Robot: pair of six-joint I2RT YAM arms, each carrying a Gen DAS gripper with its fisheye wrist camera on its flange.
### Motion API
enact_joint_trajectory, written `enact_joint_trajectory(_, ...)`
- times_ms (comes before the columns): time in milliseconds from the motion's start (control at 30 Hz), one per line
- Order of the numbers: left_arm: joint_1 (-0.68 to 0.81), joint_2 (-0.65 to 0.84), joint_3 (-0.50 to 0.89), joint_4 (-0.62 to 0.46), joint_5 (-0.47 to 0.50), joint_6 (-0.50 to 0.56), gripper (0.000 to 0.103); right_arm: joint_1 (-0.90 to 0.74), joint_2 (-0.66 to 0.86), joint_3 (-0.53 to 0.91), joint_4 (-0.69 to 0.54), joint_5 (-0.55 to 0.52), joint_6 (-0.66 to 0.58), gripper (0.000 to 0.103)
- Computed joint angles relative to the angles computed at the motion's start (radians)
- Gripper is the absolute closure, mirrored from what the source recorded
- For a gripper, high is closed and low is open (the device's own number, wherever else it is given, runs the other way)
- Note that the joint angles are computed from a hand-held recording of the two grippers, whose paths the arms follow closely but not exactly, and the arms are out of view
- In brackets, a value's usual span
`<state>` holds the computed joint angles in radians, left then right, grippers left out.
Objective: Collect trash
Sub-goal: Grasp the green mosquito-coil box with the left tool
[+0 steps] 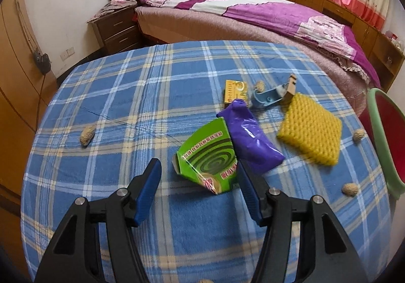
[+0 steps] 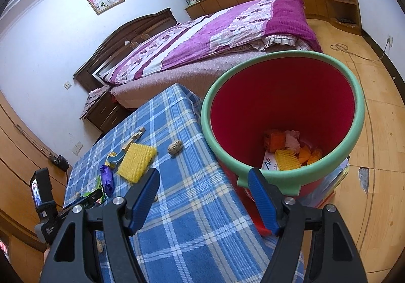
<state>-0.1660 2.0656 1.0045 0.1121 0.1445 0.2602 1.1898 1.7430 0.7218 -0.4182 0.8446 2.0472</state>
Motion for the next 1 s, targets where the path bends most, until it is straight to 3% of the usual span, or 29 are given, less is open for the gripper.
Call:
enact_joint_trajectory(267, -0.007, 0.046, 0.075, -0.03, -0.007, -0.017, 0.041, -0.022, 0.012, -0.001, 0.044, -0.018, -0.043, 0.029)
enact_joint_trajectory(433, 0.011, 0.031, 0.077, -0.097, 0.075, -0.007, 0.041, -0.033, 0.018, 0.001, 0.062, -0.027, -0.063, 0.029)
enact_joint_trajectory(767, -0.007, 0.067, 0.093, -0.068, 0.029, -0.006, 0.04, -0.042, 0.031, 0.014, 0.091, -0.04, -0.104, 0.029)
enact_joint_trajectory(1000, 0.016, 0.089, 0.106, -0.036, 0.074, 0.009, 0.042, -0.063, 0.051, 0.046, 0.08, -0.064, -0.137, 0.029)
